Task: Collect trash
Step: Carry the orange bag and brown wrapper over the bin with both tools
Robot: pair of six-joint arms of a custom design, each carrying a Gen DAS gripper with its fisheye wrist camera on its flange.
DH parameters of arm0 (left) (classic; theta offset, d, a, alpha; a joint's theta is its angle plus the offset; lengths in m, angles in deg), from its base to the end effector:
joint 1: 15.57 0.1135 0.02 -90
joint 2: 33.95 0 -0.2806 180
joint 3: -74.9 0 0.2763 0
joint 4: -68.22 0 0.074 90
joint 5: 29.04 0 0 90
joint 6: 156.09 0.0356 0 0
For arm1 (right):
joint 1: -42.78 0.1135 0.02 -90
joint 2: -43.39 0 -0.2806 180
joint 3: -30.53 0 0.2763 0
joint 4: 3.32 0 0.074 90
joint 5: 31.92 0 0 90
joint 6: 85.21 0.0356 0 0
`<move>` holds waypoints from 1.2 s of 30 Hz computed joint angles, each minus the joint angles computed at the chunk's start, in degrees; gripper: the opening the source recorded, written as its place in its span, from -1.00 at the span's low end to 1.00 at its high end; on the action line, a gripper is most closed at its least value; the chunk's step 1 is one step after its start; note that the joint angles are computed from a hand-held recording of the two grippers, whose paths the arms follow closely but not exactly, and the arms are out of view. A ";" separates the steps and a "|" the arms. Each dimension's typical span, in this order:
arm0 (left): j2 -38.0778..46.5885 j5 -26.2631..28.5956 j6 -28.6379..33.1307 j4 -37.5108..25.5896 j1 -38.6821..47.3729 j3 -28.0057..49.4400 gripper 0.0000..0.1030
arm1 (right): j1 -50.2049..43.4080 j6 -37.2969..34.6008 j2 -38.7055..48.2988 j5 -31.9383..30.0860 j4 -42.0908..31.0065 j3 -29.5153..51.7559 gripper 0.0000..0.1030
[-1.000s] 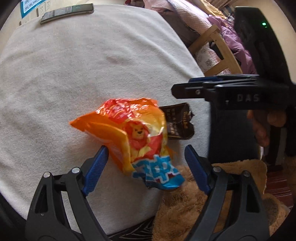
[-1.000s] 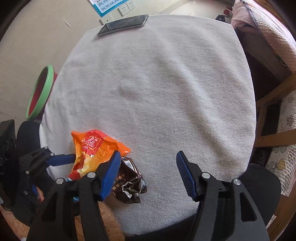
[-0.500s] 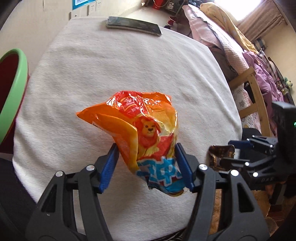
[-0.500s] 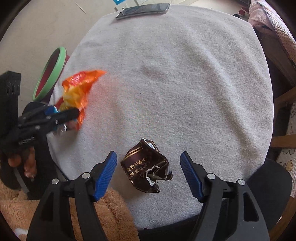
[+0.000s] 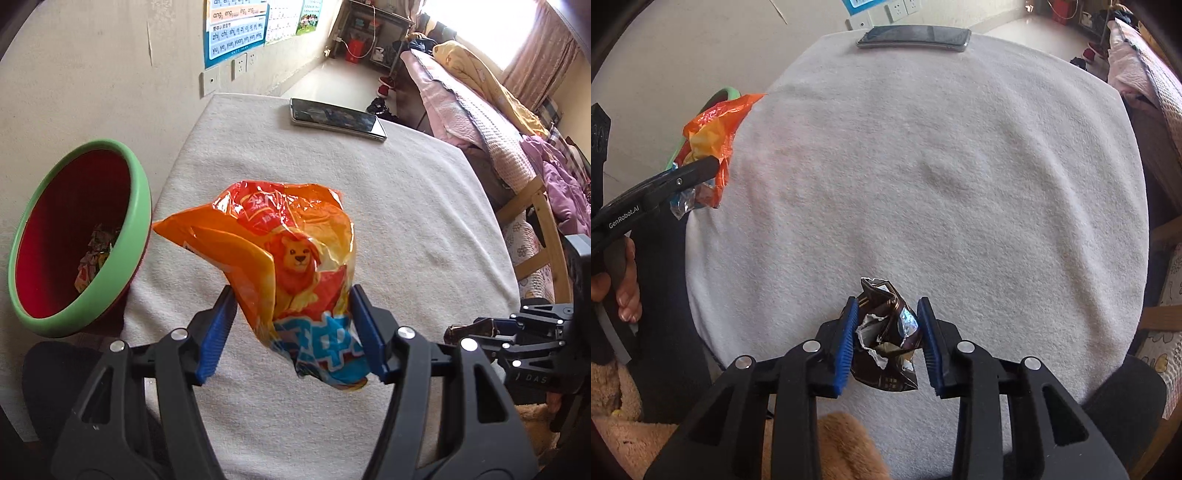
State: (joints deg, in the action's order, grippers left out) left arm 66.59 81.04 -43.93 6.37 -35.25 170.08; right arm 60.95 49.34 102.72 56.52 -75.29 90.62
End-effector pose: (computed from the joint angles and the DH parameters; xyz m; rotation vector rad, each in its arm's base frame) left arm 0.3613 -0.1422 0.2645 1.0544 2.4884 -0.4663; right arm 0.1787 0.0597 0.2548 0.6469 2.7883 0.2797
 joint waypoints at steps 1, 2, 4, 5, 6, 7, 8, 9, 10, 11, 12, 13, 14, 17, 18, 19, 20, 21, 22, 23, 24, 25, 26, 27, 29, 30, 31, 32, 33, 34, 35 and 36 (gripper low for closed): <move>-0.21 -0.41 -0.49 0.32 -0.06 -0.11 0.16 | 0.23 0.17 1.42 0.24 1.60 0.84 -0.38; -0.18 -0.62 -0.76 0.49 0.17 0.14 0.16 | 0.33 0.14 2.61 0.58 3.07 1.72 -0.38; -0.07 -0.68 -1.17 0.67 0.82 0.78 0.16 | 0.99 0.35 5.65 1.80 5.78 4.19 -0.38; -0.08 -0.81 -1.48 0.81 1.05 1.09 0.16 | 0.70 -0.21 6.66 2.20 6.99 4.97 -0.38; -0.11 -0.95 -1.84 1.01 1.32 1.44 0.16 | 0.90 -0.48 7.75 2.82 7.79 6.18 -0.38; -0.22 -1.02 -2.18 1.25 1.63 1.70 0.16 | 1.27 -0.72 9.07 3.48 8.54 7.50 -0.38; -0.31 -1.10 -2.48 1.47 1.92 2.05 0.16 | 1.53 -1.11 10.10 4.01 9.06 8.67 -0.38; -0.40 -1.19 -2.65 1.68 2.13 2.27 0.16 | 1.59 -1.67 11.17 4.39 9.91 9.48 -0.38; -0.51 -1.29 -2.78 1.92 2.36 2.48 0.16 | 2.14 -1.72 12.24 4.98 10.54 10.39 -0.38; -0.53 -1.34 -2.87 2.04 2.65 2.83 0.16 | 2.26 -2.13 13.00 5.33 10.80 11.37 -0.38; -0.51 -1.36 -2.99 2.14 2.93 3.20 0.16 | 2.18 -2.59 13.73 5.49 10.97 12.37 -0.38; -0.50 -1.32 -3.11 2.29 3.26 3.45 0.16 | 2.16 -2.88 13.62 5.68 10.86 12.81 -0.38; -0.47 -1.36 -3.35 2.43 3.52 3.77 0.16 | 2.22 -3.09 13.85 5.96 10.93 13.38 -0.38; -0.30 -1.34 -3.68 2.66 4.42 4.61 0.16 | 2.69 -3.32 15.12 6.77 11.19 15.28 -0.38; -0.28 -1.36 -3.67 2.62 4.71 4.84 0.16 | 2.79 -3.40 15.32 6.94 11.20 15.77 -0.38; -0.15 -1.46 -3.75 2.63 4.89 5.15 0.16 | 2.81 -3.55 15.53 6.97 11.24 16.20 -0.38; -0.11 -1.53 -3.86 2.66 5.06 5.30 0.16 | 2.88 -3.66 15.79 7.02 11.36 16.56 -0.38; -0.06 -1.58 -4.01 2.64 5.21 5.45 0.16 | 2.93 -3.81 16.16 7.09 11.49 17.01 -0.38; 0.04 -1.59 -4.08 2.62 5.36 5.66 0.16 | 3.08 -3.90 16.37 7.17 11.57 17.28 -0.38; 0.11 -1.68 -4.13 2.64 5.47 5.81 0.16 | 3.14 -4.15 16.81 7.16 11.65 17.68 -0.38; 0.14 -1.74 -4.19 2.68 5.58 5.92 0.16 | 3.27 -4.33 17.35 7.33 11.63 18.15 -0.38; 0.23 -1.78 -4.25 2.71 5.67 6.09 0.16 | 3.53 -4.46 17.52 7.57 11.55 18.26 -0.38; 0.36 -1.89 -4.27 2.76 5.74 6.24 0.16 | 3.63 -4.77 17.83 7.73 11.68 18.16 -0.38; 0.42 -2.06 -4.25 2.81 5.79 6.25 0.16 | 3.63 -5.20 18.47 7.80 11.84 18.06 -0.38; 0.70 -2.44 -4.26 2.78 5.81 6.29 0.16 | 3.22 -5.37 19.77 7.36 12.52 16.73 -0.38; 0.83 -2.45 -4.14 2.73 5.89 6.32 0.16 | 2.85 -4.98 20.42 6.75 13.03 15.87 -0.38; 0.76 -2.45 -4.01 2.71 5.95 6.20 0.16 | 2.42 -4.58 20.89 6.09 13.63 15.00 -0.38; 0.64 -2.41 -3.90 2.75 6.06 5.98 0.16 | 2.27 -4.27 21.19 5.79 14.07 14.22 -0.38; 0.52 -2.45 -3.87 2.69 6.09 5.79 0.16 | 2.35 -4.21 21.48 5.84 14.13 13.78 -0.37; 0.43 -2.57 -3.86 2.67 6.07 5.61 0.16 | 2.47 -4.25 21.66 5.89 14.20 13.32 -0.36; 0.49 -2.66 -3.76 2.74 6.15 5.49 0.17 | 2.54 -4.29 21.71 5.75 14.35 12.90 -0.35; 0.62 -2.77 -3.77 2.71 6.18 5.52 0.16 | 2.53 -4.30 21.62 5.41 14.54 12.41 -0.33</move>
State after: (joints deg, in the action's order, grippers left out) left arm 67.22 78.27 -47.70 9.08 -29.07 175.60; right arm 63.48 45.04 124.34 61.92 -60.74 103.03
